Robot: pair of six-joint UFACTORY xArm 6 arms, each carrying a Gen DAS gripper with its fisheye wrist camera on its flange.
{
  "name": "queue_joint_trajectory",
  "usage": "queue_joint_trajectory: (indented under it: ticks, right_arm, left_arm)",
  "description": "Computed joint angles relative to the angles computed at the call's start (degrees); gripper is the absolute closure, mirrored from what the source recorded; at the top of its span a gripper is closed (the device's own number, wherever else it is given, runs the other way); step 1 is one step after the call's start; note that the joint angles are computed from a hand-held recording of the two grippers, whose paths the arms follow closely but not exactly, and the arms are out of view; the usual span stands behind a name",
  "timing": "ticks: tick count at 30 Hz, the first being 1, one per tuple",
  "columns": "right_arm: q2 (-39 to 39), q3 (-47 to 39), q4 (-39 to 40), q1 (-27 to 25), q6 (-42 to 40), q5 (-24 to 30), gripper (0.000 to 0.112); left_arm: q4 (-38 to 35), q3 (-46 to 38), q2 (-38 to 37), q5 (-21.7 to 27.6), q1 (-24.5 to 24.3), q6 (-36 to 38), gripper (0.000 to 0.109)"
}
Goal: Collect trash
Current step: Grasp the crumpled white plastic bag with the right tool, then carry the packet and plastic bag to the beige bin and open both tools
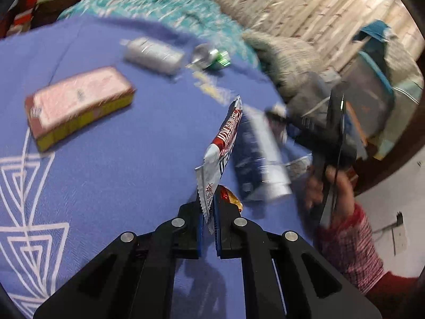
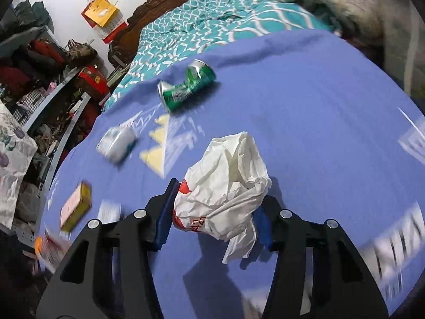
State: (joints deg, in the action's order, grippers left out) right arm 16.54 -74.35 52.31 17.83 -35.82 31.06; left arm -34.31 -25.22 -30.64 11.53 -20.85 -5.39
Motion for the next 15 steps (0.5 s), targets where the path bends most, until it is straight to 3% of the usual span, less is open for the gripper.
queue_joint_trajectory:
  ticks: [6, 10, 15]
  right_arm:
    - [-19.5, 22.2, 9.9, -5.7, -9.2, 0.9, 0.058]
    - [-29.5, 33.0, 12.2, -7.8, -11.3, -3.0, 0.058]
    - [-37.6, 40.9, 13.3, -9.6, -12.1, -5.3, 0.052]
  left_arm:
    - [-5.6, -3.7, -0.1, -1.6, -7.2, 9.4, 0.103]
    - [-10.5, -11.1, 7.2, 0.9, -12.4, 17.6, 0.103]
    - [-9.0, -19.9, 19.1, 5.3, -14.6, 17.4, 0.103]
